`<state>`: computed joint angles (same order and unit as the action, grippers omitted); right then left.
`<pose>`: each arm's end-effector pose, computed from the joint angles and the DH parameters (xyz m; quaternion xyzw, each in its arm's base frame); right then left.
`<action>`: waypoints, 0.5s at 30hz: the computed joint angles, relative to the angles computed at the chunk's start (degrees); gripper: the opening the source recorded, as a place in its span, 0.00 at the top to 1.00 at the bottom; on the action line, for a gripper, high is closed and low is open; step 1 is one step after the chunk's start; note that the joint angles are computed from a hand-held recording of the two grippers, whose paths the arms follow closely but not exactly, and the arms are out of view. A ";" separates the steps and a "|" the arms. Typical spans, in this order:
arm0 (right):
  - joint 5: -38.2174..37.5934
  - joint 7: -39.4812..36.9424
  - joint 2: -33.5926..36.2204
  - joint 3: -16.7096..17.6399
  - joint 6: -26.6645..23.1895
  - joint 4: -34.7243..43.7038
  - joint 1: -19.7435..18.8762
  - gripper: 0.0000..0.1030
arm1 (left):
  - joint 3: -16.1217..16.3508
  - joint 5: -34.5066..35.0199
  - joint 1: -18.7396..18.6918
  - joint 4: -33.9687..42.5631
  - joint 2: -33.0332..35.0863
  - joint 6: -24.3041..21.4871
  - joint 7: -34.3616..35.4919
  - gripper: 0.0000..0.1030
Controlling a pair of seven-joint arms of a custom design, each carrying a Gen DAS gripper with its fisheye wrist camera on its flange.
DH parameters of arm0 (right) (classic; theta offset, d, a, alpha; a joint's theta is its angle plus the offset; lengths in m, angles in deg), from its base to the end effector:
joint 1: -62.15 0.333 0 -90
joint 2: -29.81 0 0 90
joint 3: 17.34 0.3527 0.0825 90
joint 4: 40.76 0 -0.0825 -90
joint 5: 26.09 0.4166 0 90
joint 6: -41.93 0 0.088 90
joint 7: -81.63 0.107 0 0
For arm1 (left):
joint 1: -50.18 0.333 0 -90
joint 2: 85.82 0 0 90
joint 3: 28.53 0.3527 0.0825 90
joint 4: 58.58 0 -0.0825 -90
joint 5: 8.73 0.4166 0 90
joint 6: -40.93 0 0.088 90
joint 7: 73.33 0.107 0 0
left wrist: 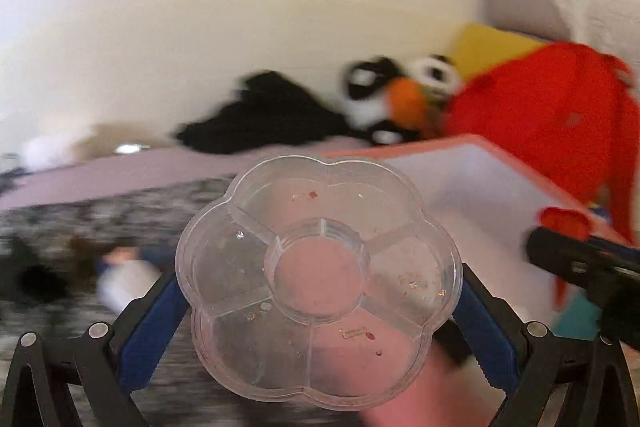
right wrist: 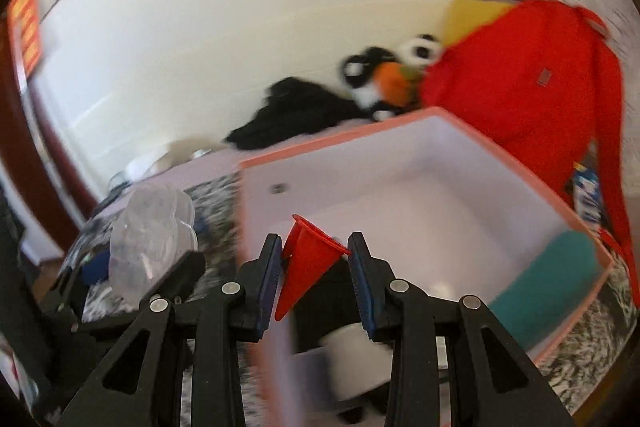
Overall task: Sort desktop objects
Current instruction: 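Carry tray and red cone into the pink box and open both tools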
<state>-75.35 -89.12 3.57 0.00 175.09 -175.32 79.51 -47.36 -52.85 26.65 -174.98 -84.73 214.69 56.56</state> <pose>0.3849 0.2714 0.5702 -0.4011 0.7986 -0.3241 0.3104 0.4981 -0.3808 0.5600 -0.3657 0.7935 -0.4637 0.1469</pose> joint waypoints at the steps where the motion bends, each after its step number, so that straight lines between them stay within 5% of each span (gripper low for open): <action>1: 0.47 0.92 -1.60 -0.47 -0.34 -1.53 -0.20 0.64 | -0.80 -2.74 -0.52 0.45 0.12 -0.69 2.74 0.00; 7: 2.00 5.74 -8.71 -0.68 -1.95 -8.17 -2.69 0.64 | -2.18 7.97 -3.95 -2.07 0.96 2.48 -0.73 0.00; 15: 2.35 6.38 -9.45 -0.48 -3.07 -10.07 -3.66 0.63 | -2.27 11.47 -4.10 -3.22 0.88 4.98 -3.07 0.00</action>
